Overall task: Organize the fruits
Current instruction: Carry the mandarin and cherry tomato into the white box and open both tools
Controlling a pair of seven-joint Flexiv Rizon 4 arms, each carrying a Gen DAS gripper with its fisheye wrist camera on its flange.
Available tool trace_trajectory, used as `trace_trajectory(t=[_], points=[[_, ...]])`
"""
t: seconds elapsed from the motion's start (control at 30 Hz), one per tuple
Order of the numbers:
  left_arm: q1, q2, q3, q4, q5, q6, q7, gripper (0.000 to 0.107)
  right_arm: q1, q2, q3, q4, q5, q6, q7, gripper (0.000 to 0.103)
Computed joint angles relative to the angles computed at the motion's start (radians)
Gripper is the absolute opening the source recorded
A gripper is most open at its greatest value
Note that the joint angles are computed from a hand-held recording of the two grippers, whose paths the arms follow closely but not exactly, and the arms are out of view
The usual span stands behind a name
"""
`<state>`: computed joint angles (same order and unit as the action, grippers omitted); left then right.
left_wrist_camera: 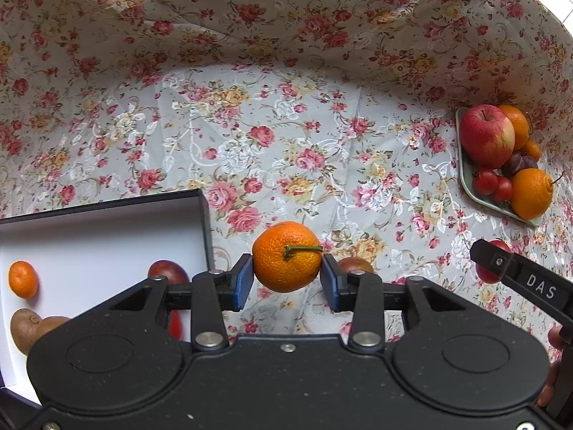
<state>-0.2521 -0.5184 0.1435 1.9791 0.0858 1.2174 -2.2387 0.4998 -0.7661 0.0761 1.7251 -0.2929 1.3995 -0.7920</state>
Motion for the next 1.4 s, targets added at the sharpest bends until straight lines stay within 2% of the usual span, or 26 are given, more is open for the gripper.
trace_trajectory(t=[0.3, 0.53, 0.73, 1.2, 1.4], points=[[-0.030, 0.077, 0.043, 0.087, 0.069, -0.001, -0.091, 0.048, 0.039, 0.070, 0.015, 0.121, -0.009, 0.075, -0.026, 0.036], [-0.048, 0.153, 0.108, 0.134, 0.218, -0.021, -0.233, 0.048, 0.084, 0.106, 0.025, 0.183, -0.012, 0.129, -0.032, 0.036], [0.028, 0.218, 0.103, 0.205, 0.289, -0.018, -0.309, 0.048, 0.176, 0.125, -0.023, 0.218, -0.036, 0.183, -0.026, 0.036], [0.194, 0.301, 0.094, 0.329, 0.343, 0.008, -0.317, 0.048, 0.220, 0.060, 0.063, 0.125, -0.043, 0.195, -0.068, 0.036], [0.240, 0.323, 0.105, 0.375, 0.345, 0.036, -0.310, 0.048, 0.270, 0.022, 0.060, 0.078, -0.050, 0.197, -0.082, 0.037]])
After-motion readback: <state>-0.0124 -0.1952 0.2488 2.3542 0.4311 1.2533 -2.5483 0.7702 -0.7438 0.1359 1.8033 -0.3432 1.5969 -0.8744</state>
